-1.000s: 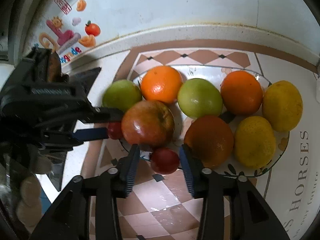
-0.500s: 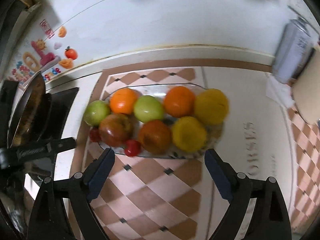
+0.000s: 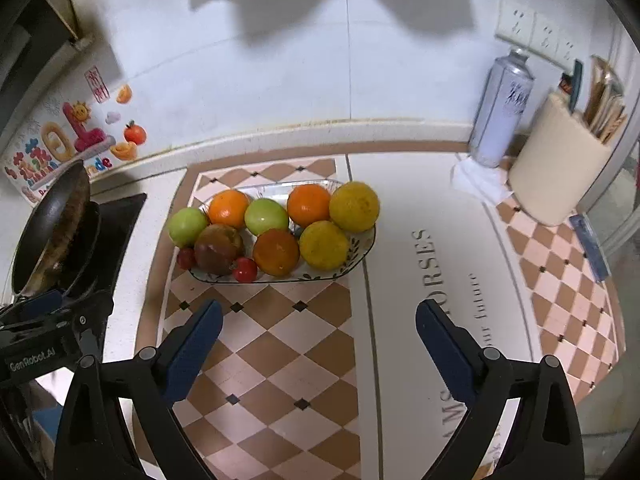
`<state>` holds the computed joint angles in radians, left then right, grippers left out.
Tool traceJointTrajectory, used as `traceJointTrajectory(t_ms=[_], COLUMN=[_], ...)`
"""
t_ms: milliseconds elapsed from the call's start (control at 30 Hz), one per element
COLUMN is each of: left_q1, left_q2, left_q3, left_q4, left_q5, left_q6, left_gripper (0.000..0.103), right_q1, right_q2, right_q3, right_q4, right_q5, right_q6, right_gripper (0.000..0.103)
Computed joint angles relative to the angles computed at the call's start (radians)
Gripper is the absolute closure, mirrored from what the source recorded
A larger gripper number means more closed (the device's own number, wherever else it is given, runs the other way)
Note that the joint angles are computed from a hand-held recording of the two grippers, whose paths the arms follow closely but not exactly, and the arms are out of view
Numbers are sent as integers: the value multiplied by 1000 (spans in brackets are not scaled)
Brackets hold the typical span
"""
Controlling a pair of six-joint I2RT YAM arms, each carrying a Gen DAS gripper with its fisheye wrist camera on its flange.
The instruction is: Organize fruits
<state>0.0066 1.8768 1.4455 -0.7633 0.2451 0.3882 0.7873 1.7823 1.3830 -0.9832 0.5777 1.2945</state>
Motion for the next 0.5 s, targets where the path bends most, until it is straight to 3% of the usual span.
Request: traceJointTrajectory(t_ms=[300,500], left_q1=[98,195], left_q2=[-287,-452], left_q3=[-145,-180], left_q4=[-27,-137], left_q5=[73,143], left_q6=[45,104], left_gripper=[6,6], right_q1=[186,344], right_q2=[-74,-89], right_q3=[103,245], right_q4=[-245,-487], right_q5=[56,112], right_q6=[197,352], right_gripper=[3,3])
